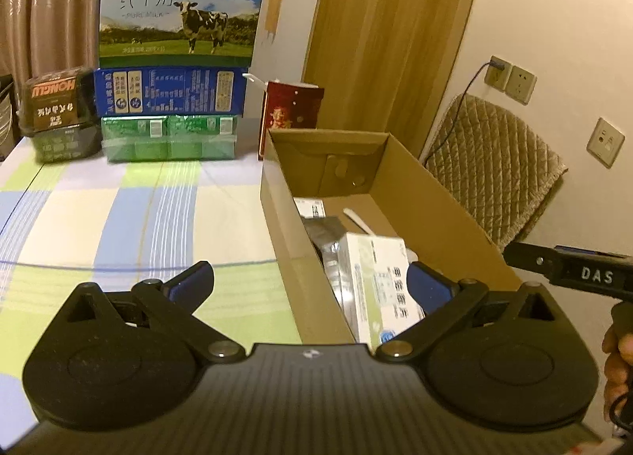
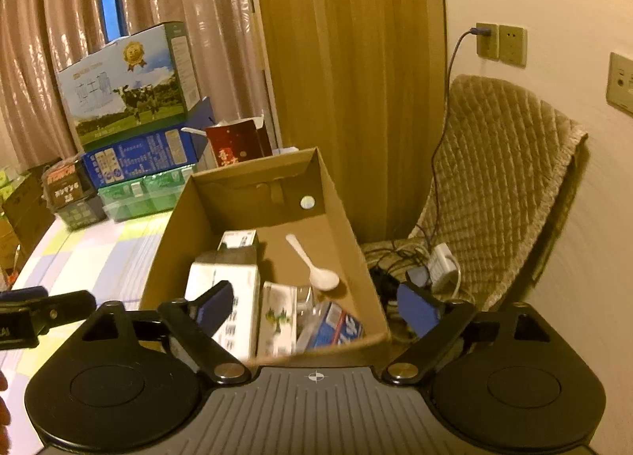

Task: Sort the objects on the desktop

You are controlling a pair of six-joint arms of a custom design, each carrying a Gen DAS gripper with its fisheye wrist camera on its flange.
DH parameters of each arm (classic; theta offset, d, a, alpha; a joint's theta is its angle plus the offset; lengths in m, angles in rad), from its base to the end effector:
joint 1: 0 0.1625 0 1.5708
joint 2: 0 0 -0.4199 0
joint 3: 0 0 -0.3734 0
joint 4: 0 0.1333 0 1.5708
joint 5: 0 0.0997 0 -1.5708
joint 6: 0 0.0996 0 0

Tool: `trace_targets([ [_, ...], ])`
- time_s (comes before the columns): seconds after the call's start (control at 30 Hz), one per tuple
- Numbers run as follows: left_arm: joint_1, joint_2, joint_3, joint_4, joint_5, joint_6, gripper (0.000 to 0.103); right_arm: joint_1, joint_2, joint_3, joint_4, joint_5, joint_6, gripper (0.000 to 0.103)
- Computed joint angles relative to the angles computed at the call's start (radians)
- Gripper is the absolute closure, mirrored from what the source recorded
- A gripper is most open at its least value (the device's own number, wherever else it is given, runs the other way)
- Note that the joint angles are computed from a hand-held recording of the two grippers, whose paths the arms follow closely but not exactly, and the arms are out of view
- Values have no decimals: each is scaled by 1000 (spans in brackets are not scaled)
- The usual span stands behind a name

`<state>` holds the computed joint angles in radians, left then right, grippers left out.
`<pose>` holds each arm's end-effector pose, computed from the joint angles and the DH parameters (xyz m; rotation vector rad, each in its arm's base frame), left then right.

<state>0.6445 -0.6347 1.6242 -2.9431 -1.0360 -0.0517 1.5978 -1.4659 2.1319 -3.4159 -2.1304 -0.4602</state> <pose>-0.4231 -0.5483 0.0572 1.0253 2.5356 -0.8187 0.0926 -0.4513 0.4093 0.1137 -2.1153 1.2305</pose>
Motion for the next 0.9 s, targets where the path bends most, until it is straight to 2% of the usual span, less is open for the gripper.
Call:
trace_targets([
  [0.13,-35,-38,36,94,71,-25,1,35,-34,60,-7,-36,3,4],
  [0.37,-87,-114,133,120,153,-90,1,93,-90,142,-8,-83,27,2],
  [0.63,-135,-194,224,103,184,-166,1,170,-140,195,13,-152,47,2],
  [0.9,-152,-250,262,122,146,-225,1,224,-161,217,-2,-190,40,2],
])
